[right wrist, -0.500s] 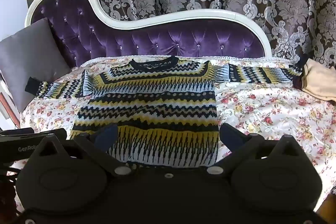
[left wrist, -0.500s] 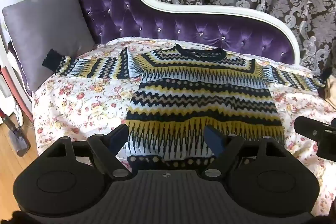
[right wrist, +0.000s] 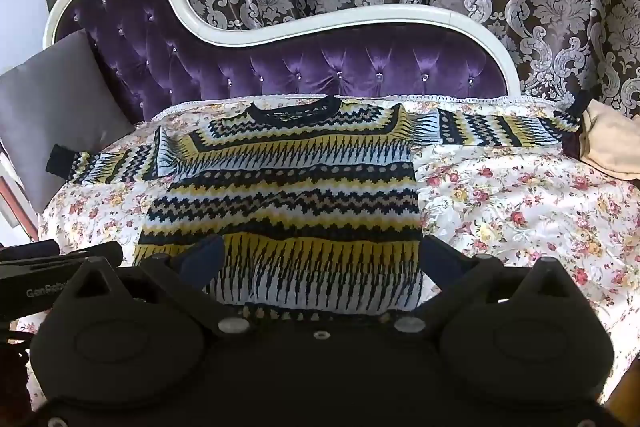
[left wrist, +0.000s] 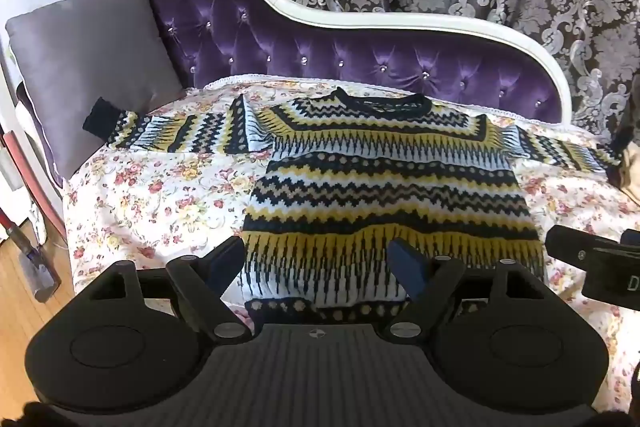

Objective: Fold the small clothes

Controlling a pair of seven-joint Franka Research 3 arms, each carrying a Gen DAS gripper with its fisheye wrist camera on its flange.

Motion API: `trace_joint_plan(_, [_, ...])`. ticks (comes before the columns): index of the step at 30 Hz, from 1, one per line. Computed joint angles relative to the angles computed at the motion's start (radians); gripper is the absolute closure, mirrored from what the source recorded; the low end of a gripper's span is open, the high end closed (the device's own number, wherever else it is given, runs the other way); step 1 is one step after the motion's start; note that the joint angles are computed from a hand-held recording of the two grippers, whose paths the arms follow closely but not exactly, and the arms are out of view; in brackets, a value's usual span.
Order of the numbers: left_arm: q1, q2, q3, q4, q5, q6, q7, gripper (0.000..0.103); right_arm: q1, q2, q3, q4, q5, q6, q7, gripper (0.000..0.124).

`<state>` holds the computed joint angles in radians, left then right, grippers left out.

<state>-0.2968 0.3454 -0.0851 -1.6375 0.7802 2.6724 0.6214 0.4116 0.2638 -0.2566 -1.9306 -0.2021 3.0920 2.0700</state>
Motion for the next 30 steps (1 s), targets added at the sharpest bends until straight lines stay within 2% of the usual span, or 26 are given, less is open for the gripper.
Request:
trace_joint_plan(9, [0.004, -0.008, 0.001, -0.015, 0.004, 0.014, -0.003, 0.025, -0.031, -0.007, 0.038, 0.007, 0.013, -0.028, -0.005, 0.021])
trace_joint_plan(15, [0.012, -0.003, -0.013, -0.009, -0.037, -0.002, 0.037, 0.025, -0.036, -0.004, 0.045, 0.012, 0.014, -0.034, -0.005, 0.021])
trace_joint_plan(17, [0.012, -0.002, -0.013, -0.009, -0.046, -0.006, 0.044, 0.025, -0.056, -0.004, 0.067, 0.019, 0.034, -0.046, -0.028, 0.021])
trace_joint_plan(30, [0.013, 0.007, -0.017, -0.002, -0.081, -0.021, 0.081, 0.025, -0.081, 0.005, 0.104, 0.034, 0.089, -0.065, -0.085, 0.021])
